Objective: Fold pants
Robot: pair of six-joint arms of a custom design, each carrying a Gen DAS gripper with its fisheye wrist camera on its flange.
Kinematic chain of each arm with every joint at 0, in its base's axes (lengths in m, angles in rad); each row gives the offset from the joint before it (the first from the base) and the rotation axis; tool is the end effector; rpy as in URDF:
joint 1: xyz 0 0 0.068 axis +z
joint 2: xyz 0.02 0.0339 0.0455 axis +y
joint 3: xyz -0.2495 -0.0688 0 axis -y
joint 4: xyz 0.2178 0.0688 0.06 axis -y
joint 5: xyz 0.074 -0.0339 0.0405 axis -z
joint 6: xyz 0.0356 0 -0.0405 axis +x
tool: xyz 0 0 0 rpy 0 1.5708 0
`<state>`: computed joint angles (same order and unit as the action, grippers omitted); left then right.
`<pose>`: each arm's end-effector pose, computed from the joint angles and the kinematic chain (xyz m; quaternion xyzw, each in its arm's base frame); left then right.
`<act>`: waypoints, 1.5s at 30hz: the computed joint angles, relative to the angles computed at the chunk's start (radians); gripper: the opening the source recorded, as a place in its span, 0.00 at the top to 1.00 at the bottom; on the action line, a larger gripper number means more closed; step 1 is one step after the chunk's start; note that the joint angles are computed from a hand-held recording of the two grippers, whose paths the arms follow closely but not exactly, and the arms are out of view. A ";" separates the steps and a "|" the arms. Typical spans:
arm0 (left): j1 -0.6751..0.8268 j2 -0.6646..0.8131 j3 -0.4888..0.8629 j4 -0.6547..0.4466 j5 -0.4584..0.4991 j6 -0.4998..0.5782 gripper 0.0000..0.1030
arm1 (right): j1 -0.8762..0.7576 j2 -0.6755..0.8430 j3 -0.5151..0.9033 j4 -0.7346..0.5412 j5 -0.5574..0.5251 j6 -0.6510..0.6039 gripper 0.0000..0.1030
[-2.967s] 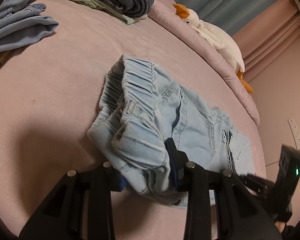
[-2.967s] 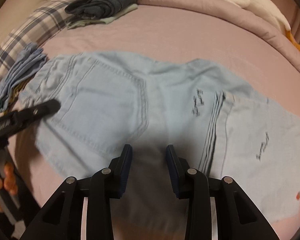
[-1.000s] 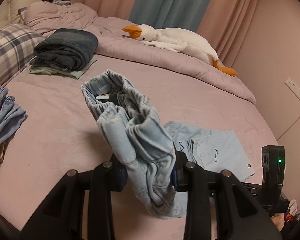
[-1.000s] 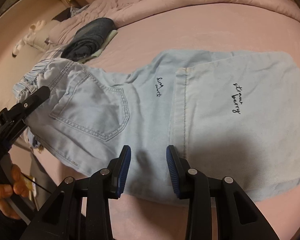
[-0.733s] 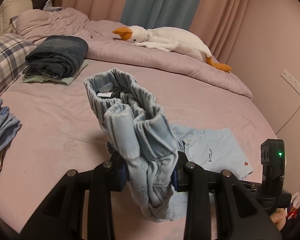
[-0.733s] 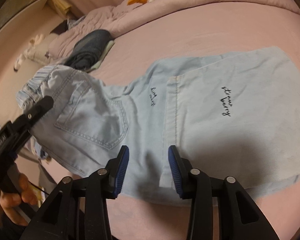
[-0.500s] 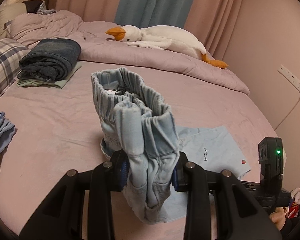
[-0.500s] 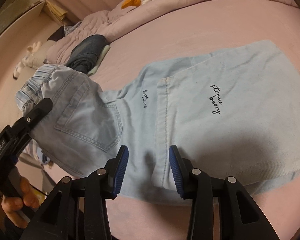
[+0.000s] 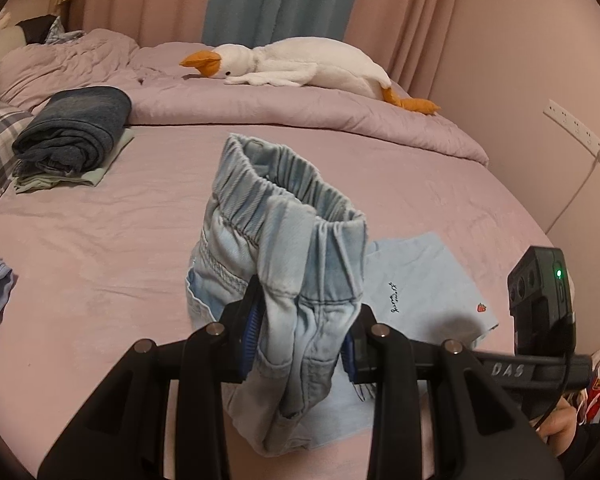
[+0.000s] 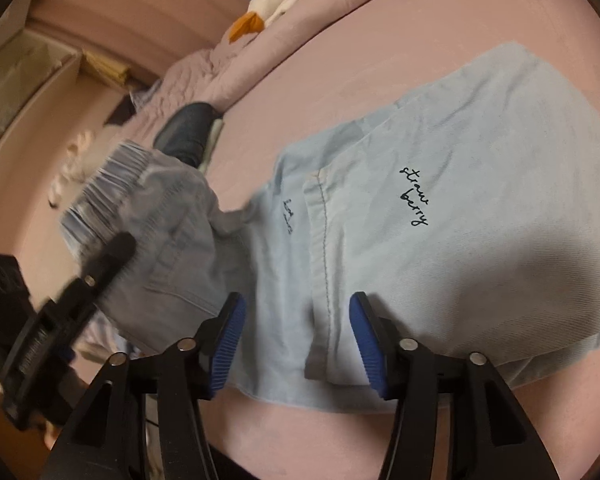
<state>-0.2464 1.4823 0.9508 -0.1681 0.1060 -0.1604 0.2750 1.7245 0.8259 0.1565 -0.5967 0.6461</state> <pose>0.2898 -0.0768 0.2329 0.0613 0.9035 -0.1322 0.4030 0.2997 0.1053 0.1571 0.0451 0.8818 0.4121 0.2251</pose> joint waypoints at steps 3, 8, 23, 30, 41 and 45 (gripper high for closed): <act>-0.020 0.011 0.002 0.000 -0.007 0.005 0.68 | -0.023 0.006 -0.045 0.113 -0.071 0.081 0.46; -0.052 0.046 0.017 -0.003 -0.017 0.019 0.68 | -0.072 0.056 -0.131 0.387 -0.184 0.279 0.42; -0.144 0.202 0.073 -0.029 -0.065 0.081 0.64 | -0.080 0.237 -0.131 0.881 -0.339 0.685 0.30; -0.082 0.203 0.049 -0.014 0.120 0.049 0.36 | -0.095 0.298 -0.153 1.046 -0.350 0.822 0.23; 0.037 0.034 -0.099 -0.001 0.223 -0.001 0.35 | -0.047 0.178 0.025 0.343 -0.288 0.414 0.23; 0.113 -0.020 -0.157 0.002 0.221 -0.011 0.33 | -0.013 0.156 0.086 0.146 -0.215 0.272 0.35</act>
